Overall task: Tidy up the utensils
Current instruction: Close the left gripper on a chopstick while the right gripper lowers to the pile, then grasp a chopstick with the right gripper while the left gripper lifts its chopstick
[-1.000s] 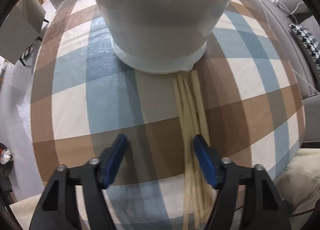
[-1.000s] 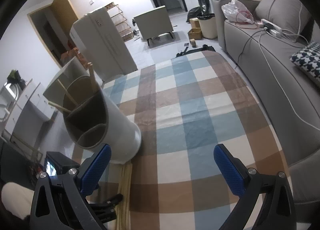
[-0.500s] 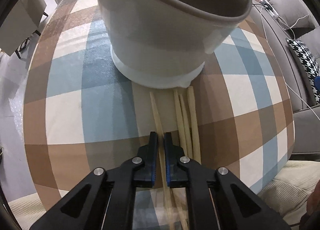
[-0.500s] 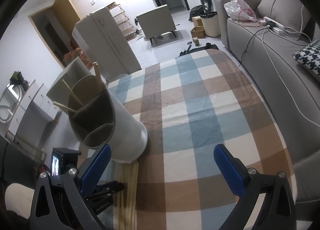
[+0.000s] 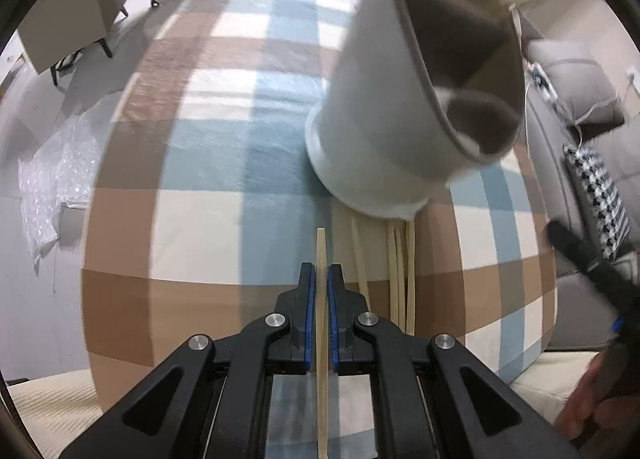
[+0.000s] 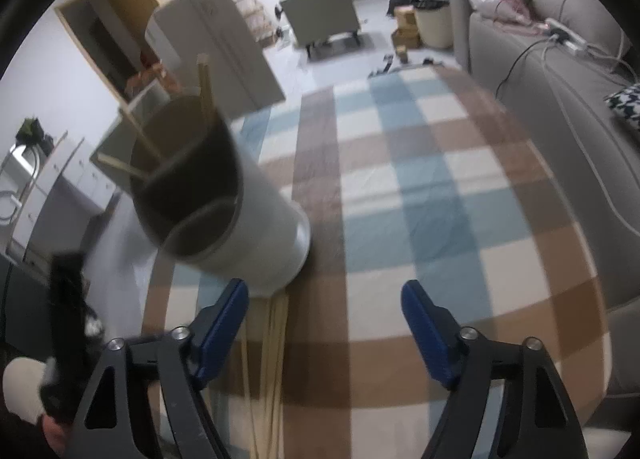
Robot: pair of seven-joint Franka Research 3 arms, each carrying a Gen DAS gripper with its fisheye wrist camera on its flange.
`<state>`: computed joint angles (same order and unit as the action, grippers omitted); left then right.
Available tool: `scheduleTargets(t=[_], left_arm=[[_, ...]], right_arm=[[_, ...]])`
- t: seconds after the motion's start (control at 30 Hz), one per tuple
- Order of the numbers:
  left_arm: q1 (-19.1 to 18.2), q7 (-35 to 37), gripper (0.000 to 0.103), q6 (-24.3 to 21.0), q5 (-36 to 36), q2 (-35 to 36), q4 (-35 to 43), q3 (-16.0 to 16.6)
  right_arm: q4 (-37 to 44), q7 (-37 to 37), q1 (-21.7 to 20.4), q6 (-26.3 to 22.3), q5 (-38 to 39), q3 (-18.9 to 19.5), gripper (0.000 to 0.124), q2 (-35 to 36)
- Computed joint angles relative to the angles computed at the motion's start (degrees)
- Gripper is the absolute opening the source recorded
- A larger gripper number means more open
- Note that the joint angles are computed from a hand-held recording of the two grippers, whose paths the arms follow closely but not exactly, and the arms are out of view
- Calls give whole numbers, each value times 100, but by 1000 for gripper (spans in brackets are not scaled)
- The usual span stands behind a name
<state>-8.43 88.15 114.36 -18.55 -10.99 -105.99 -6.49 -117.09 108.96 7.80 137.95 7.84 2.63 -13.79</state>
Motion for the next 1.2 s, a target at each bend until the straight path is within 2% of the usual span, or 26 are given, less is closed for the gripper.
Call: scheduleTargets(t=[0.1, 0.17, 0.27, 0.37, 0.43, 0.57, 0.9, 0.93, 0.97, 1.2], left_arm=[[98, 120, 2, 114, -214, -126, -72, 144], [156, 199, 2, 132, -411, -157, -45, 255], [226, 280, 2, 186, -529, -230, -58, 331], [256, 259, 2, 202, -568, -190, -6, 336], [196, 41, 2, 375, -514, -17, 37, 181], [236, 96, 2, 388, -600, 261, 239, 191], [359, 183, 2, 412, -734, 415, 402, 123], [363, 188, 2, 408, -719, 430, 409, 116], [368, 179, 2, 403, -695, 442, 414, 108], [379, 93, 2, 359, -603, 487, 472, 64]], right_arm=[[126, -153, 110, -273, 262, -30, 73, 167], [211, -252, 164, -414, 361, -29, 61, 290], [329, -381, 224, -580, 354, -10, 49, 476], [469, -561, 286, -721, 571, -42, 42, 714], [537, -563, 300, -753, 543, -36, 36, 822], [695, -445, 326, -813, 438, -31, 24, 1080], [1061, -187, 523, -892, -235, 24, 21, 1462], [1083, -137, 537, -889, -306, 21, 18, 1483], [1087, -54, 554, -899, -419, 21, 9, 1487], [679, -1, 485, -495, -43, -41, 6, 1157]])
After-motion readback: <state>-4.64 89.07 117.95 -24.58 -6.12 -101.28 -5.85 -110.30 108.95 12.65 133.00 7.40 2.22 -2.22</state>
